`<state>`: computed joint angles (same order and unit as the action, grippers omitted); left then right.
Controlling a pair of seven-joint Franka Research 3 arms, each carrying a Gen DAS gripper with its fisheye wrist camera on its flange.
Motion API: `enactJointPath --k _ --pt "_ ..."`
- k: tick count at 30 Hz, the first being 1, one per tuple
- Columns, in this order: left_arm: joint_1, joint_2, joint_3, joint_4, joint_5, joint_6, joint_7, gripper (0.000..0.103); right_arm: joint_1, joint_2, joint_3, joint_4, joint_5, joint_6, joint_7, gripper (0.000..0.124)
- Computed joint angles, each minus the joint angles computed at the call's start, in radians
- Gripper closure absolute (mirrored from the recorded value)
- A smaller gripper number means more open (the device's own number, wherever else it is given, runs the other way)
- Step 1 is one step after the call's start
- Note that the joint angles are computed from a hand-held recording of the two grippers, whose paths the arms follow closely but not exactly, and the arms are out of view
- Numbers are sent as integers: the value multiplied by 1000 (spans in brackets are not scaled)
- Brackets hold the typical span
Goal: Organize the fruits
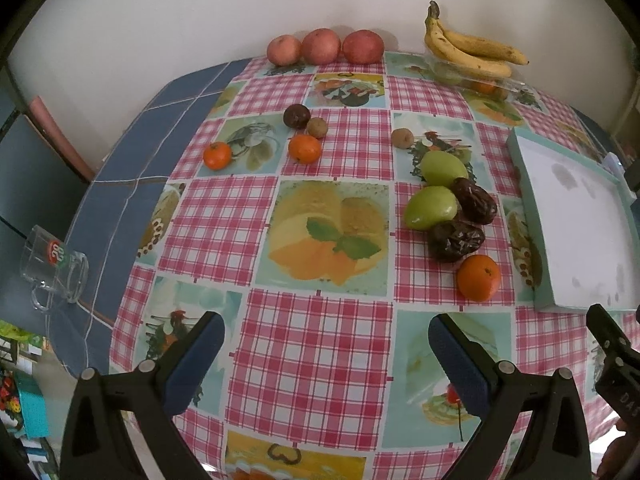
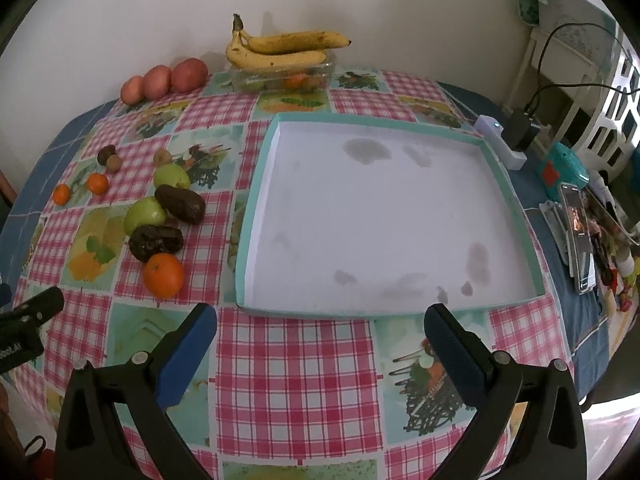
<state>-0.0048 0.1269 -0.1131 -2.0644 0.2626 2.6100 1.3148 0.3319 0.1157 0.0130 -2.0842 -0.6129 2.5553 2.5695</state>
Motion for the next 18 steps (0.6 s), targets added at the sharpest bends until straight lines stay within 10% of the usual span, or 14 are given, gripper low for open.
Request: enactJointPath --k 18 --pt "-1 10 0 12 10 -14 1 0 -1 -1 -2 -5 4 19 4 21"
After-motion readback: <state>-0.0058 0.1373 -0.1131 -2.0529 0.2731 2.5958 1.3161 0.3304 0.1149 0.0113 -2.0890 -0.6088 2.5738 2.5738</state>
